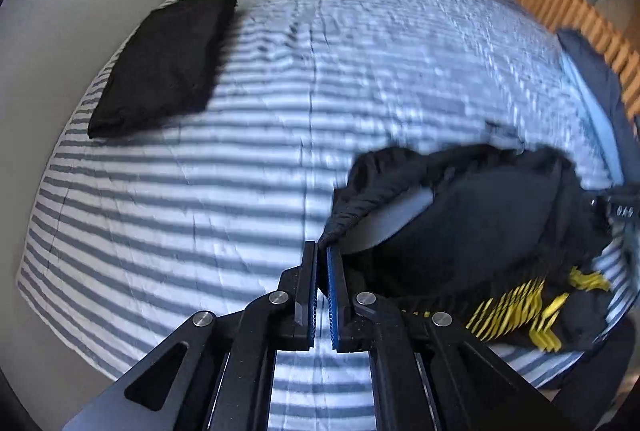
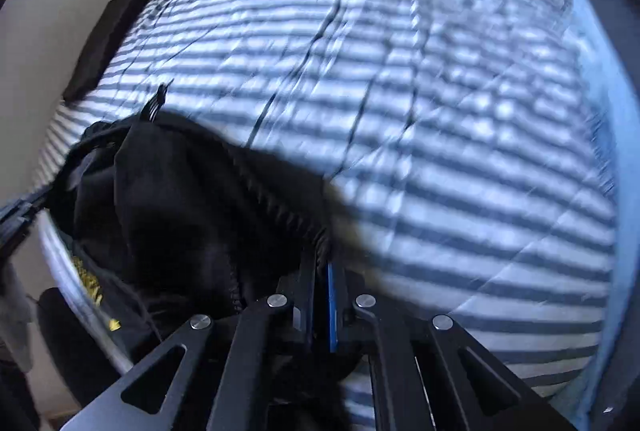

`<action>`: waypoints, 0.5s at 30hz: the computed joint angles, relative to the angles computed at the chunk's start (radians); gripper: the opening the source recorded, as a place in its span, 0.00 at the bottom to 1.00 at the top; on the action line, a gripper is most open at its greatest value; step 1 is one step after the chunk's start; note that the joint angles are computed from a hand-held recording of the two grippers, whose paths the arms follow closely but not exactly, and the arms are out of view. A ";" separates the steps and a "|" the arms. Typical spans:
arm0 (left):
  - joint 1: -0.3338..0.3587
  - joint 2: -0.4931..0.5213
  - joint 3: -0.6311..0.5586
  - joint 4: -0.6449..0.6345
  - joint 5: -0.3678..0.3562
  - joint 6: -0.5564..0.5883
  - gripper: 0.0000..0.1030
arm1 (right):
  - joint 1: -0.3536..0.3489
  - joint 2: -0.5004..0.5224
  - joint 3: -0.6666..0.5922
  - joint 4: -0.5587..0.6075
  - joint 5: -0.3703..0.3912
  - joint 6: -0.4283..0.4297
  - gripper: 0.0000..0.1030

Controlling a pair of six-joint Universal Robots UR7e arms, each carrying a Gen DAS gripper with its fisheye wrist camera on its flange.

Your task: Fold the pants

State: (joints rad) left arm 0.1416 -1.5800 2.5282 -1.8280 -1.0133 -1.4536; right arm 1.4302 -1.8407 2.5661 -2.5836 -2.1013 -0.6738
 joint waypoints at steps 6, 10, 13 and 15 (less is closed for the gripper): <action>0.173 0.057 -0.220 0.005 0.241 0.162 0.04 | 0.243 0.190 -0.195 -0.154 -0.118 0.131 0.03; 0.256 0.129 -0.443 0.007 0.413 0.280 0.04 | 0.455 0.393 -0.387 -0.442 -0.219 0.113 0.03; 0.222 0.137 -0.574 -0.041 0.553 0.377 0.04 | 0.547 0.425 -0.526 -0.577 -0.173 0.104 0.03; 0.171 0.135 -0.614 -0.086 0.615 0.444 0.04 | 0.607 0.432 -0.614 -0.646 -0.141 0.090 0.03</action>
State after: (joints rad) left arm 0.3123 -1.4451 1.9144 -1.9143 -0.3987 -1.0093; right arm 2.0371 -1.4088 1.9520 -3.2293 -2.2425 -0.5833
